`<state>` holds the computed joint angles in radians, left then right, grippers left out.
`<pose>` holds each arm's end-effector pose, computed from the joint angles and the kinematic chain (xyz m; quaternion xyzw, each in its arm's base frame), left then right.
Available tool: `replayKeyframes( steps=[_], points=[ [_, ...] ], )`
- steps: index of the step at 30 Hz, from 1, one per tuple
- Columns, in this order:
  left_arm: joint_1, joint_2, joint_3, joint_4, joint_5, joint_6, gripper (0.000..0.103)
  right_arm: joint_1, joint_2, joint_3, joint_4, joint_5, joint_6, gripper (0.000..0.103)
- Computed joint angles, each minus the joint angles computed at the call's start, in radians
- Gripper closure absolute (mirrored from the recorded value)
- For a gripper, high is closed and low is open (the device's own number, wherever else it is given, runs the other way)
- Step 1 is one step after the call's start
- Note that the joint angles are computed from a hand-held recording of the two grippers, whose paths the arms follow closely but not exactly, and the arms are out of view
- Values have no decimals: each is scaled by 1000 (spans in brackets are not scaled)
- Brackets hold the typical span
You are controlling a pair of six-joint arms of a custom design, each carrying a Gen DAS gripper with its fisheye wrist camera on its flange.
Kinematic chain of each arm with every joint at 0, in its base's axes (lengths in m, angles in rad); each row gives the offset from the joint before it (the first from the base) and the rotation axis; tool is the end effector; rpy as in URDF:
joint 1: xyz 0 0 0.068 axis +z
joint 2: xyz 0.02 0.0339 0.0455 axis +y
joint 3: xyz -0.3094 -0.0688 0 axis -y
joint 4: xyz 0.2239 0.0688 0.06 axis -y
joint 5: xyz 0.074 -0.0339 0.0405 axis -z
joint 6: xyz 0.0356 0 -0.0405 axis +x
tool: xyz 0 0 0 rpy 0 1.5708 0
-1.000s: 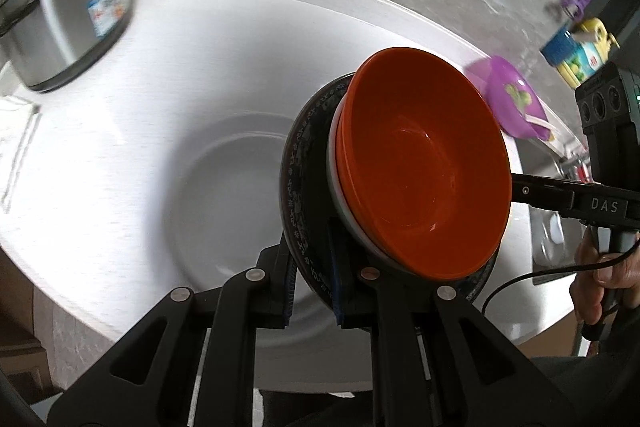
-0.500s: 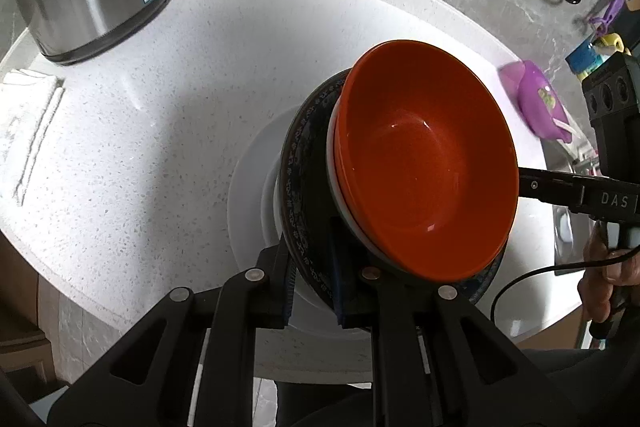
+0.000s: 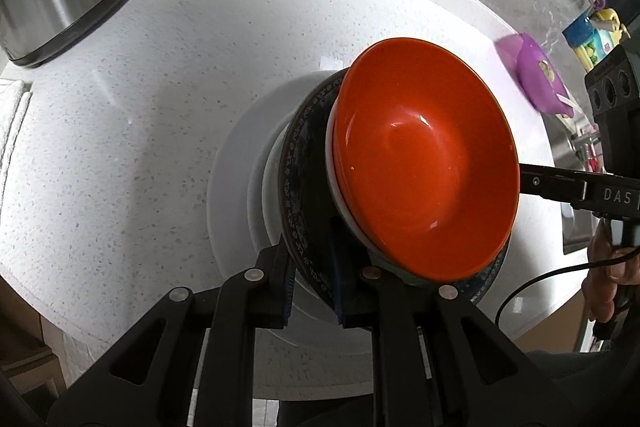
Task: Organize plates and bowls
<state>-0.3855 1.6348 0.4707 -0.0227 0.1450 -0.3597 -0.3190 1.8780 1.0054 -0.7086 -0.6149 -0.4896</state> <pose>0.2060 -0.0891 0.1391 0.0265 0.9788 -0.1355 0.1514 0.2936 -0.0753 0.1724 -0.0796 0.9498 0.2802 0.1145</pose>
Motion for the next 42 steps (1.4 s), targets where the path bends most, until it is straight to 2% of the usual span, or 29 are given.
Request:
replayKeyframes(
  steps=[11,25,42],
  points=[
    [-6,69,-33,85,-3,7,89,-2,28,-21,45,20,17,93],
    [-22,84,-46,128,-23,13,88,4,39,-41,93,33,36,93],
    [-41,77,-33,107,-48,60,86,14,1,-102,180,62,84,93]
  ],
)
